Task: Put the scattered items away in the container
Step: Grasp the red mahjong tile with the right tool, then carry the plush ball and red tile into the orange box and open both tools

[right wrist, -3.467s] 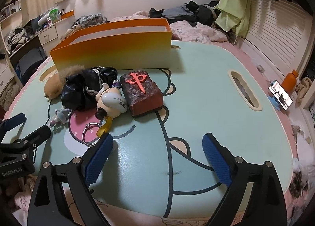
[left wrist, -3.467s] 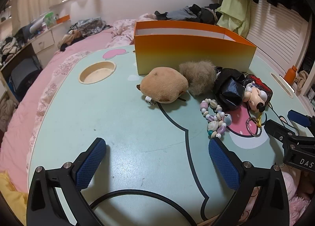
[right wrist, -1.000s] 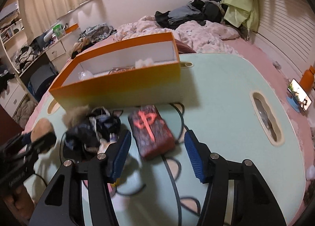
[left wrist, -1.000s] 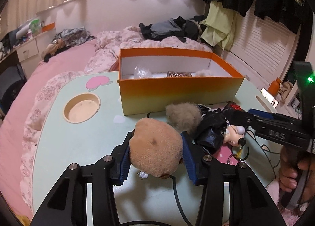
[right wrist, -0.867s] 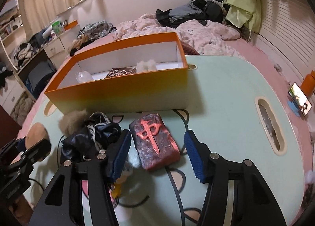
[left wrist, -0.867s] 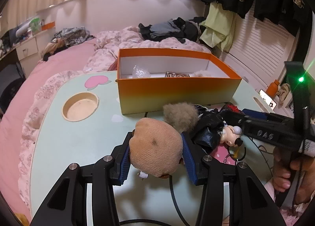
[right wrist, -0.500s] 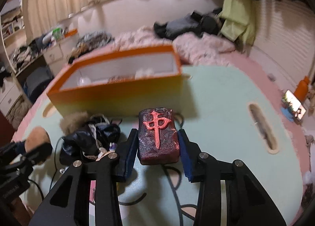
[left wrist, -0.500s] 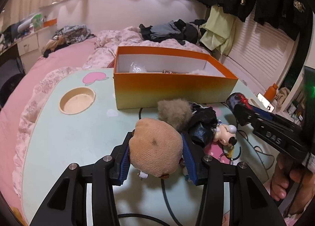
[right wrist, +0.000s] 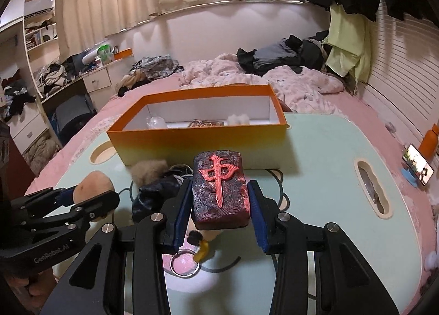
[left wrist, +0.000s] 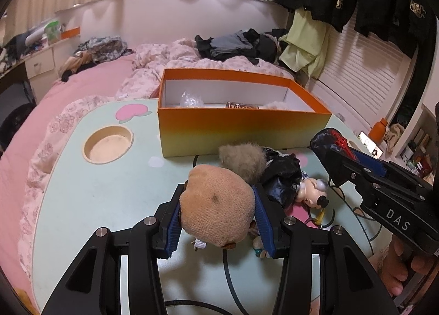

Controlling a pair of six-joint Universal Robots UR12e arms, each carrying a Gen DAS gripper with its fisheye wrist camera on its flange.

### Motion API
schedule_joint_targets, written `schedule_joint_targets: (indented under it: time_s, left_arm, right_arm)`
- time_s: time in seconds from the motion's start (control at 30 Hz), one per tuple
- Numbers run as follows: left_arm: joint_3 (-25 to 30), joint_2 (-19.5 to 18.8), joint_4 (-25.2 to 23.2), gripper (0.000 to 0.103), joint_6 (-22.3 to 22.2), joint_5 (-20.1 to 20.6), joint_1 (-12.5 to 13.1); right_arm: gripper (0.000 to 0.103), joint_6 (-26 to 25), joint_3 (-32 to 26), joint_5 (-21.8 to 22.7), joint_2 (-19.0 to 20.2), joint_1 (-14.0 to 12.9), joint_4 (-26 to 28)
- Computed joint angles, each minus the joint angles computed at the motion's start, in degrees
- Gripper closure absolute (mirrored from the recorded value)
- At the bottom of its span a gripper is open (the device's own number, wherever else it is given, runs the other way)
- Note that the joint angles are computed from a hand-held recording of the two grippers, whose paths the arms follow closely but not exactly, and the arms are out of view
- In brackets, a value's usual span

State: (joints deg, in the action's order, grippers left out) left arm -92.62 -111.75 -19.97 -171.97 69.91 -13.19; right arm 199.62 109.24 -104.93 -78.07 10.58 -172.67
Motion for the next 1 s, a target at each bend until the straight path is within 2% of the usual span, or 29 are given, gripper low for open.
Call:
schedule_joint_targets:
  time_s: [1.0]
  left_arm:
    - [0.2, 0.3, -0.2, 0.057, 0.0, 0.2, -0.1]
  right_arm:
    - [0.062, 0.4, -0.3, 0.2, -0.2, 0.2, 0.7]
